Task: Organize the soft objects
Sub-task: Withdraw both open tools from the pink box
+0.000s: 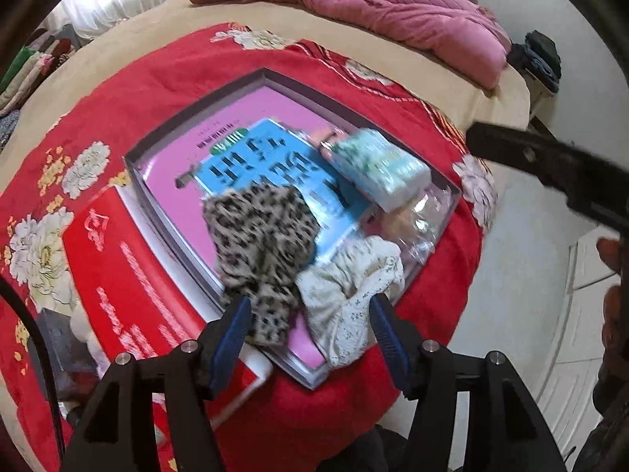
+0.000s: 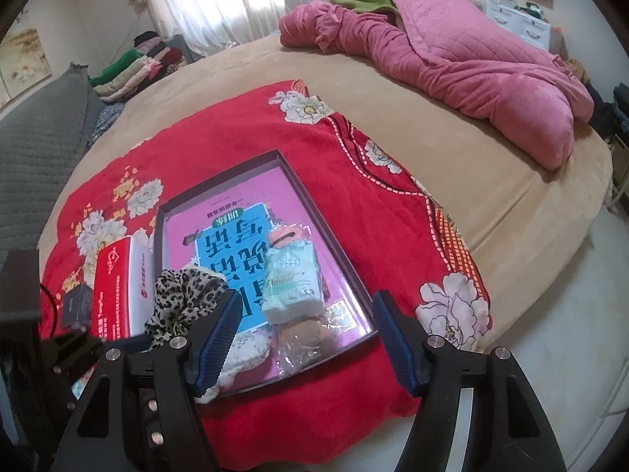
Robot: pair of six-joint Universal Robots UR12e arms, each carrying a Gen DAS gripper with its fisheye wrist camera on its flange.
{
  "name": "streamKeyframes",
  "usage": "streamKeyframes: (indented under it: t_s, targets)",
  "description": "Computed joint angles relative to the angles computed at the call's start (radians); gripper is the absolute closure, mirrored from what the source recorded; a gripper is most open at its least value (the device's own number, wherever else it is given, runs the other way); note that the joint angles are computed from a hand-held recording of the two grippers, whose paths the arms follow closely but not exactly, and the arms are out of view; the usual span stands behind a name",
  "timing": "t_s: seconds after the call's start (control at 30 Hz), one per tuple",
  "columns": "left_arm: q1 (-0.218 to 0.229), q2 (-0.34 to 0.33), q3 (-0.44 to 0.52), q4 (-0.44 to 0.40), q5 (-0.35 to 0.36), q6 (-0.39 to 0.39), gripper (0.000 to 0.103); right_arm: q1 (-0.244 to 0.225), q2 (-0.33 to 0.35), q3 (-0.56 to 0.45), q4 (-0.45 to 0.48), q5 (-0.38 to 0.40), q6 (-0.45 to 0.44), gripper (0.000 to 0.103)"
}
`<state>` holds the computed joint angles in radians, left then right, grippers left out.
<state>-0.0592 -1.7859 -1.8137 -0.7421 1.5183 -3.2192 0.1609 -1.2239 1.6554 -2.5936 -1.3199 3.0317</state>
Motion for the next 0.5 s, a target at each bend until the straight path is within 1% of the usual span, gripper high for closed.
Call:
streamKeyframes:
  t_s: [0.1,0.2,0.27,0.37,0.5]
  targets:
    - [0.003,-0.002,0.005,-0.004,0.007,0.012,0.040,0.000,-0.004,0.002,-0.005,0.009,-0.003,0.033]
    - [0.000,-0.007,0.010,-0.031,0.022,0.018,0.039,0.002,-0.007,0.002,-0.005,0.001,-0.001,0.032]
    - [0.002,-0.003,-0.001,-0.010,0.019,0.008,0.039,0.002,-0.010,0.006,-0.010,0.001,0.001,0.032]
    - [0.006,0.006,-0.009,-0.001,0.004,-0.002,0.039,0.000,-0.017,0.011,-0.016,0.003,0.003,0.032]
    - [0.006,0.024,-0.020,0.030,0.016,-0.010,0.039,0.001,-0.025,0.017,-0.026,0.000,-0.001,0.031]
